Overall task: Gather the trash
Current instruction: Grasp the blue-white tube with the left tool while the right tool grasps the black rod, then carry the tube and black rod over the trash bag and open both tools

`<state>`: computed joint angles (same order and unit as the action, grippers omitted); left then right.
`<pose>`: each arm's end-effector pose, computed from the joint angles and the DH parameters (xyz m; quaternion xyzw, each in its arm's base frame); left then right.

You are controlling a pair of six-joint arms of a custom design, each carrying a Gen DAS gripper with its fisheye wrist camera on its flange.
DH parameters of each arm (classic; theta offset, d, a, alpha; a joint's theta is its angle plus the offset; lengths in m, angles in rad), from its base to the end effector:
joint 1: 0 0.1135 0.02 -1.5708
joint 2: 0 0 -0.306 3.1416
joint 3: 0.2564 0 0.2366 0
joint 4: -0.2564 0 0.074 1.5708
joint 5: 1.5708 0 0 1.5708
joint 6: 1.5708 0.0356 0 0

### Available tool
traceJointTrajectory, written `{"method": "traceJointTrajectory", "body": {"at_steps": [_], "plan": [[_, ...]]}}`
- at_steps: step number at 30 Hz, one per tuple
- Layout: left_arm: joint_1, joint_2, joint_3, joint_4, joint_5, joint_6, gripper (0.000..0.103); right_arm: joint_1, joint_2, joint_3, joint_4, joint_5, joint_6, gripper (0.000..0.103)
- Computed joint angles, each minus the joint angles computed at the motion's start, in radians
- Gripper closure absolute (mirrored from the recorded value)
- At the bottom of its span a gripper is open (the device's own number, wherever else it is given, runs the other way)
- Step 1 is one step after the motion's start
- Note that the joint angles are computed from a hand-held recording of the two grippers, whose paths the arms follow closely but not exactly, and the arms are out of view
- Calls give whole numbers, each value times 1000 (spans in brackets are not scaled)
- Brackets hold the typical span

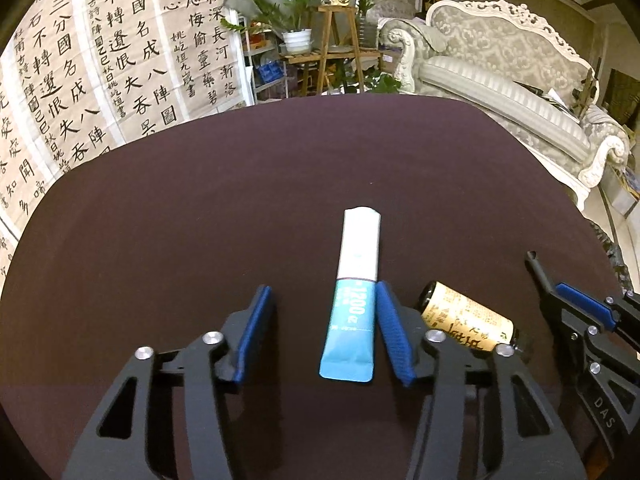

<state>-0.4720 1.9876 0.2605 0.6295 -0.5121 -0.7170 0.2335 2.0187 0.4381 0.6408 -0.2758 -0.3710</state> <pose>0.1998 -0.0824 0.0644 -0.1738 0.9261 0.0770 0.3257 0.2645 0.0729 0.0725 -0.3210 0.8862 0.1093 0.3156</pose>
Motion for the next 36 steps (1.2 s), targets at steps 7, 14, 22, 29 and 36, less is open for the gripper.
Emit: {"method": "traceJointTrajectory", "body": {"at_steps": [7, 14, 22, 29, 36], "plan": [[-7, -4, 9, -12, -15, 9, 81, 11, 4, -5, 16, 17, 17, 90], [2, -16, -11, 16, -3, -2, 85, 17, 6, -23, 42, 22, 42, 90], [-22, -49, -57, 49, -35, -32, 85, -15, -14, -44, 56, 4, 54, 90], [-105, -143, -73, -34, -90, -110, 85, -88, -50, -64, 58, -32, 41, 90], [-219, -261, -15, -184, -158, -157, 85, -221, -111, -79, 40, -86, 7, 90]]}}
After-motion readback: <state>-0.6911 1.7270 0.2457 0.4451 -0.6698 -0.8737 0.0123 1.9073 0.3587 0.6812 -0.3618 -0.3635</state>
